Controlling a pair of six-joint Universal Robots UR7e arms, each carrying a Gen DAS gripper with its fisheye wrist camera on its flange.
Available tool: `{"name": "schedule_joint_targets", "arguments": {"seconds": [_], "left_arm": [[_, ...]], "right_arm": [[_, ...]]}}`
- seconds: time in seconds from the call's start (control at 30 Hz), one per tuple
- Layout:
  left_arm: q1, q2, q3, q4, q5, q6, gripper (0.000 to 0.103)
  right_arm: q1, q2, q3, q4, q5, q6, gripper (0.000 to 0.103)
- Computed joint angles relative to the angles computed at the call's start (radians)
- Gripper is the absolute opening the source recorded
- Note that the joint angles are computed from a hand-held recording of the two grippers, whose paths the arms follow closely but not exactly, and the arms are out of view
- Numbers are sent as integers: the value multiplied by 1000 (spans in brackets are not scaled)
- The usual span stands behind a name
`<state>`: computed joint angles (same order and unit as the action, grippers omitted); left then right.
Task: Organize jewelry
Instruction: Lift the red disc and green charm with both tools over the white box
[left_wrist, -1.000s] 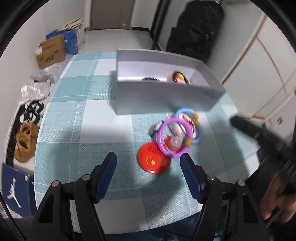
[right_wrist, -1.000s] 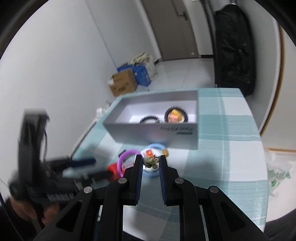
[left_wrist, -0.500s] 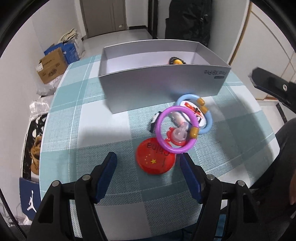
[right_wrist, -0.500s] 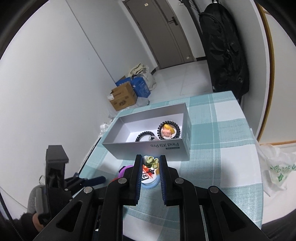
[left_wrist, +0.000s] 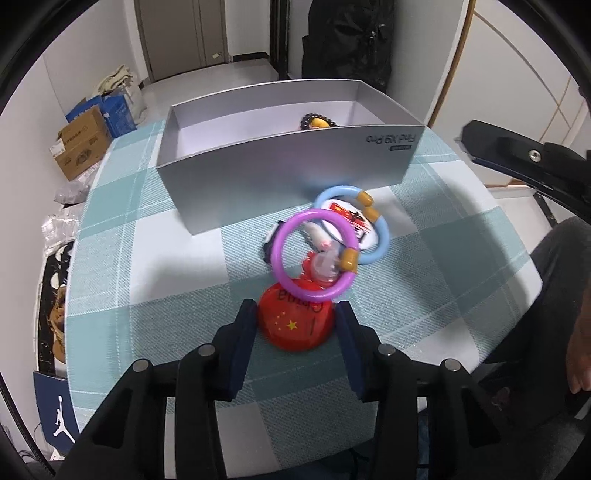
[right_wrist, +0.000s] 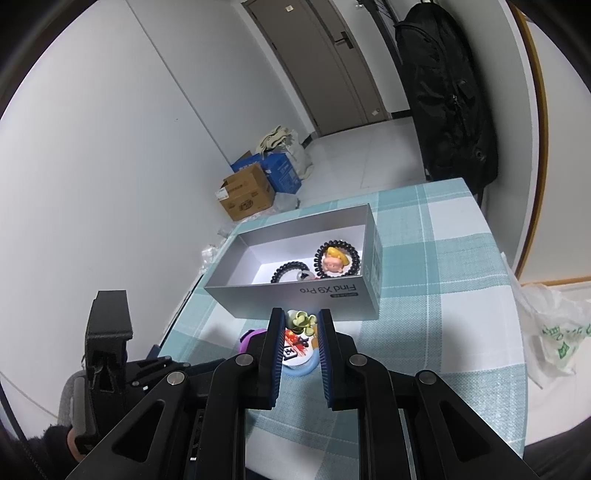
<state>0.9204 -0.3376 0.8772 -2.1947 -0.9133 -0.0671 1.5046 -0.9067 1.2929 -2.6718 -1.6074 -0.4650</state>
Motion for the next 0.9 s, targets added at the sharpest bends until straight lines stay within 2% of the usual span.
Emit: {"name": "schedule_joint_targets", "arguments": {"seconds": [0.27, 0.53, 0.77, 0.9], "left_arm": [[8, -21, 3, 37, -140, -12, 37], [8, -49, 37, -41, -203, -7, 37], [2, -52, 50, -166, -208, 7, 37], [-16, -32, 40, -257, -127, 10, 38]], "right_arm": [[-2, -1, 3, -7, -11, 15, 16], [1, -7, 14, -19, -16, 10, 16], [0, -1, 2, -5, -2, 8, 16], [5, 8, -12, -2, 2, -9, 16]]}}
